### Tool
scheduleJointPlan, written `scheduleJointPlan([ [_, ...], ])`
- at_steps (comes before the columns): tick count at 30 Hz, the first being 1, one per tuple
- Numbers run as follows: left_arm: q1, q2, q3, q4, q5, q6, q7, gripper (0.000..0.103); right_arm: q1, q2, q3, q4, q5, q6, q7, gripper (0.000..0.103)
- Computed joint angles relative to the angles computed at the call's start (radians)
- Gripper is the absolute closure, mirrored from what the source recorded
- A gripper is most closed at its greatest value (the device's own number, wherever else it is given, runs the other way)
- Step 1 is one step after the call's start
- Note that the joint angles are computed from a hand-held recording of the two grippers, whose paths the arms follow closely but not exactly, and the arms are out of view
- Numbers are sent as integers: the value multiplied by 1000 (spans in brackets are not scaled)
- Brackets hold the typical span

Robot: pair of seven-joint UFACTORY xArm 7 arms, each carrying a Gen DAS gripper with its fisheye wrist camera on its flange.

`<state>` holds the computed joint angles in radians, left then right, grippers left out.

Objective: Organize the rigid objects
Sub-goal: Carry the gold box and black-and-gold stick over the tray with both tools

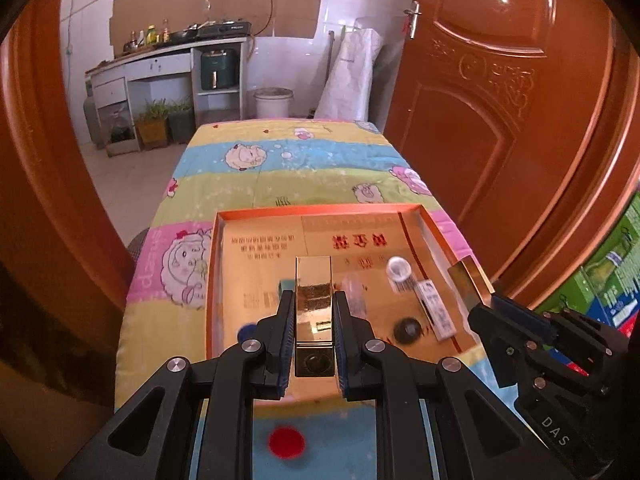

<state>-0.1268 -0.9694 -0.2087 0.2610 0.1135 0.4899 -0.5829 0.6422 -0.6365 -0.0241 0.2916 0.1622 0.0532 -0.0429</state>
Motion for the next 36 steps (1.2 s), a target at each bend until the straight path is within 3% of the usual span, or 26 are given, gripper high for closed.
scheduleJointPlan([
  [5,13,149,64,36,-18,-106,44,85,68,143,-84,93,14,-46,-53,88],
  [8,25,231,85,64,-28,-140,77,85,174,217,-198,156,72,-45,-121,88],
  [16,145,406,32,131,22,-204,49,85,330,446,-343,346,284,8,-294,88],
  [24,220,513,-21,171,127,-237,-44,85,284,569,-280,439,417,32,-373,88],
  [31,225,558,-7,190,178,-250,-77,85,200,602,-203,476,455,47,-406,88],
  [36,198,586,40,208,159,-249,-52,85,135,624,-149,501,462,68,-412,88],
])
